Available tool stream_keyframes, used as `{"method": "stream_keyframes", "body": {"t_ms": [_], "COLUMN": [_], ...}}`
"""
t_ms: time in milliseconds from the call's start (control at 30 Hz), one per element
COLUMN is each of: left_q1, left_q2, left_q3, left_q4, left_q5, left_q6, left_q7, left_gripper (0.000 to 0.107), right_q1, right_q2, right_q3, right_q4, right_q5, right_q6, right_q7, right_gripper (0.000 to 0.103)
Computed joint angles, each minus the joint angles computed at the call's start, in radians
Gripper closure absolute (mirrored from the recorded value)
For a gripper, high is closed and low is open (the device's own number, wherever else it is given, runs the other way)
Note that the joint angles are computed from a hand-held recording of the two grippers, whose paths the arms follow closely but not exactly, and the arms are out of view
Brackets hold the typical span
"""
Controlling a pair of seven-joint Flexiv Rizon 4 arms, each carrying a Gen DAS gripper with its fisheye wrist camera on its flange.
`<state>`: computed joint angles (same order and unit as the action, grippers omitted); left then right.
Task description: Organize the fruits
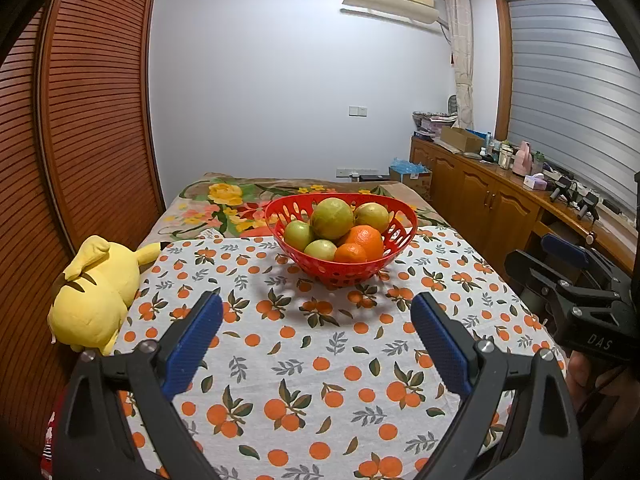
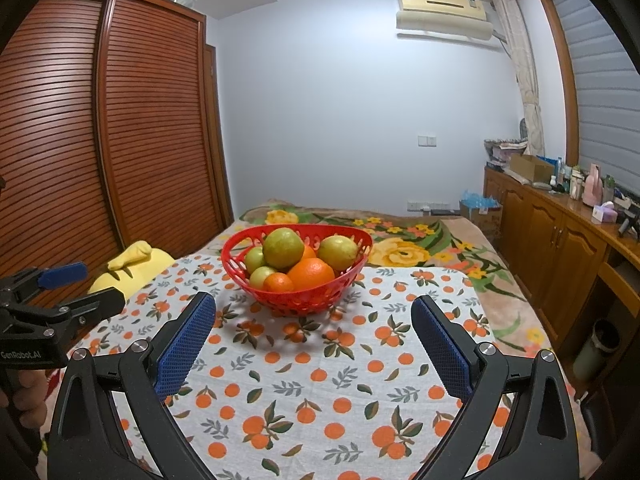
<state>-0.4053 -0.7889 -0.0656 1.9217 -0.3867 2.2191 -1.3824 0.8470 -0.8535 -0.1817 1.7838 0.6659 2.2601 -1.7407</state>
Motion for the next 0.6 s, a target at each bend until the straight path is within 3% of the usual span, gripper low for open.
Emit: {"method": "stream_keyframes", "body": {"t_ms": [600], "left_q1": [-0.001], "left_q2": [0.0], "left_q3": [0.001], "left_q4": [-0.001], "left_q5": [0.001], "left_q6": [-0.001], "left_q7": [-0.002], "left_gripper": [0.011], "right_q1": [0.002], "right_q2": [0.001], "right_q3": [0.002], "right_q4": [0.0], "right_q5": [0.005], "right_q6": [0.006], "right_q7": [-0.005], "right_gripper": [0.003]}}
